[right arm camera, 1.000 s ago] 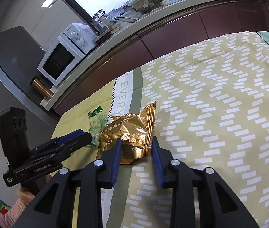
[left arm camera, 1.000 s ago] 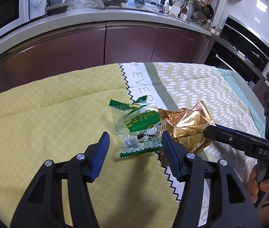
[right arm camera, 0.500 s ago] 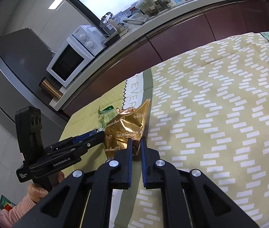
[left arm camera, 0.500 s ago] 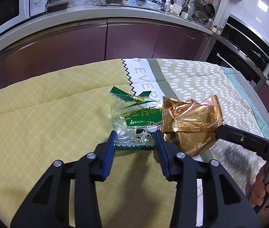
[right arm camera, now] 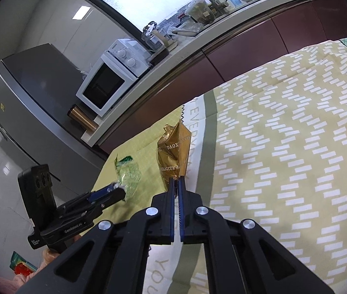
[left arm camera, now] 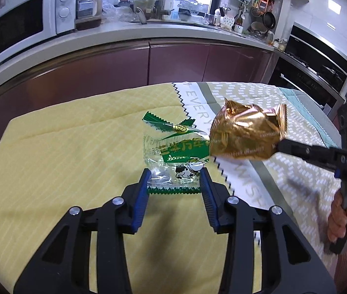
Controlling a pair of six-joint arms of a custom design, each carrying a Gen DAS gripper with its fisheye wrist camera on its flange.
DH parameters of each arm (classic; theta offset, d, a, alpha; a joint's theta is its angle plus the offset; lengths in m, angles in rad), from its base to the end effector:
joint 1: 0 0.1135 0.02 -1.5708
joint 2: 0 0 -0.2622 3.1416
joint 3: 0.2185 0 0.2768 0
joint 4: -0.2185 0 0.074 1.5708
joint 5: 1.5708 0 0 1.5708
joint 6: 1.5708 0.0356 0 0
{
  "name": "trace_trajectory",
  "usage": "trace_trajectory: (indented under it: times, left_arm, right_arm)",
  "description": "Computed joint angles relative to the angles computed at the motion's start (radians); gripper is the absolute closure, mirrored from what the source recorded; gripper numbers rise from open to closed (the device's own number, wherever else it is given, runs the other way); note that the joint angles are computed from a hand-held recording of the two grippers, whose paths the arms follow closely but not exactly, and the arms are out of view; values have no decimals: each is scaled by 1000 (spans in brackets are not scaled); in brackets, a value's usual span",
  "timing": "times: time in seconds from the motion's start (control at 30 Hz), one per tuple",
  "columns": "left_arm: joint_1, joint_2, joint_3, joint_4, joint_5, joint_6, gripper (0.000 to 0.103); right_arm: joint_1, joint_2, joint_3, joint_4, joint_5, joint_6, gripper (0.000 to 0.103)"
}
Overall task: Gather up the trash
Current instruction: 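Grasp the gold wrapper with the right gripper while the left grasps the green wrapper, then carry the gold and green wrappers in both grippers over the blue bin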
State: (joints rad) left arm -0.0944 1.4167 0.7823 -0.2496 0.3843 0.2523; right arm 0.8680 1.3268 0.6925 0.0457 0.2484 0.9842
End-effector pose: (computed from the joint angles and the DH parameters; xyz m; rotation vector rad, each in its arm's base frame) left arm 0.2982 -0.0416 0.1780 0.5788 2.3367 -0.3980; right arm 0.2007 0.2233 0.1959 0.2802 2.2341 0.7918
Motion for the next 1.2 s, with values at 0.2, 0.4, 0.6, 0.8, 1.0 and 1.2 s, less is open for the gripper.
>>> trace_trajectory:
  times: [0.2,0.4,0.6,0.8,1.0,1.2]
  left_arm:
    - [133,-133,-81,-68,77,74,63]
    - [266,-234,-122,-159,147,166,63]
    - [401,-311,-147,-247,218,273,63]
    - [518,-357,-158,-312,282,354,63]
    - [613,-376,-155,-371,325,436,63]
    - [713,-381,-149,-426,367,518,63]
  right_arm:
    - [39,4,13,24,24,7,101]
    - [80,7,26,44,43,11,101]
    - [112,24,36,76,39,23,101]
    - [130,71,54,139,6,38,101]
    - [165,134,108,154,-6,35,101]
    - [182,206,166,179,-40,28,101]
